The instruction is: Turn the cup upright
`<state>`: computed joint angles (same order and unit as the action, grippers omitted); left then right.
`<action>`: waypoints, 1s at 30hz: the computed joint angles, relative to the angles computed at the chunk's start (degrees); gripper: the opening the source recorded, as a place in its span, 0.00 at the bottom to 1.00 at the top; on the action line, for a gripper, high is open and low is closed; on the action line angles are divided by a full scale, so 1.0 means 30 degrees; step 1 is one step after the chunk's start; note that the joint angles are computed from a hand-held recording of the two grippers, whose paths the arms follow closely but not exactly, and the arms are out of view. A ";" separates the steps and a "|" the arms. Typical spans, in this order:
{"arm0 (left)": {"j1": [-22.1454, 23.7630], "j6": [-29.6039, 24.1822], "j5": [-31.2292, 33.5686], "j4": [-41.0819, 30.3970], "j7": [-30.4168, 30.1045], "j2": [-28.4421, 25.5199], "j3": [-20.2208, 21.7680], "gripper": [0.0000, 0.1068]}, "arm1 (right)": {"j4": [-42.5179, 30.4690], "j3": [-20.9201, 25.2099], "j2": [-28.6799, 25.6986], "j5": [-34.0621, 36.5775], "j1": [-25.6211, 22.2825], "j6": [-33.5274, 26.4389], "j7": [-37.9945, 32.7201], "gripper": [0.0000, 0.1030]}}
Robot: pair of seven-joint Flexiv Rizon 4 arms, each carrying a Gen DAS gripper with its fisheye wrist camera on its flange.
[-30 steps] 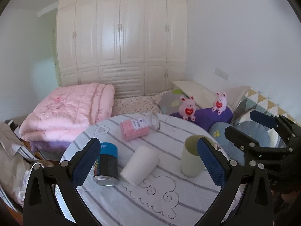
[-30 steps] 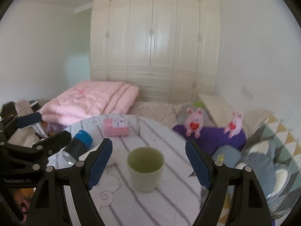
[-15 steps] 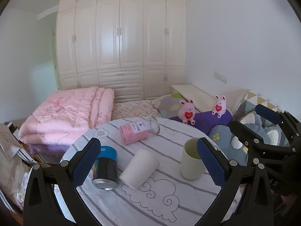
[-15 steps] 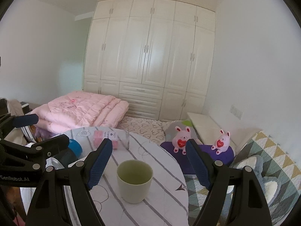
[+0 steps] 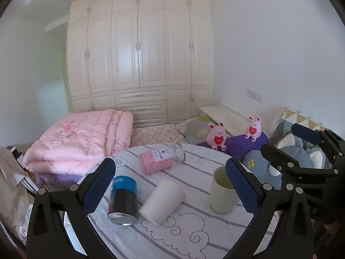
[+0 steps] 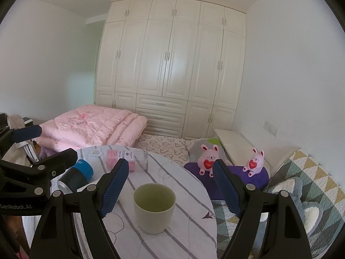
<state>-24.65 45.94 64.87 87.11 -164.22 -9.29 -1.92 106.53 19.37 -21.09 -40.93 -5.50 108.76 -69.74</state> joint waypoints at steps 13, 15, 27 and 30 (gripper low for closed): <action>-0.0017 -0.0380 -0.0065 -0.0203 0.0130 -0.0283 0.0090 0.96 | -0.0487 0.1767 -0.0469 -0.0033 -0.1348 -0.1139 -0.0600 0.79; 0.0006 -0.0322 -0.0210 -0.0199 0.0168 -0.0327 0.0125 0.96 | -0.0496 0.1660 -0.0408 0.0425 -0.1107 -0.1305 -0.0970 0.79; 0.0294 0.0355 -0.1665 -0.0270 0.1148 -0.0753 0.0488 0.96 | -0.0800 0.1335 -0.0394 0.3292 0.0079 -0.2276 -0.3304 0.79; 0.0325 0.0359 -0.2029 -0.0328 0.1447 -0.0880 0.0581 0.96 | -0.0800 0.0515 -0.0248 0.4161 0.0927 -0.2469 -0.3714 0.79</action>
<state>-23.68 47.02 58.79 86.12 -159.88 -11.93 -0.18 104.13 20.92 -21.84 -28.45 -2.72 101.35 -80.89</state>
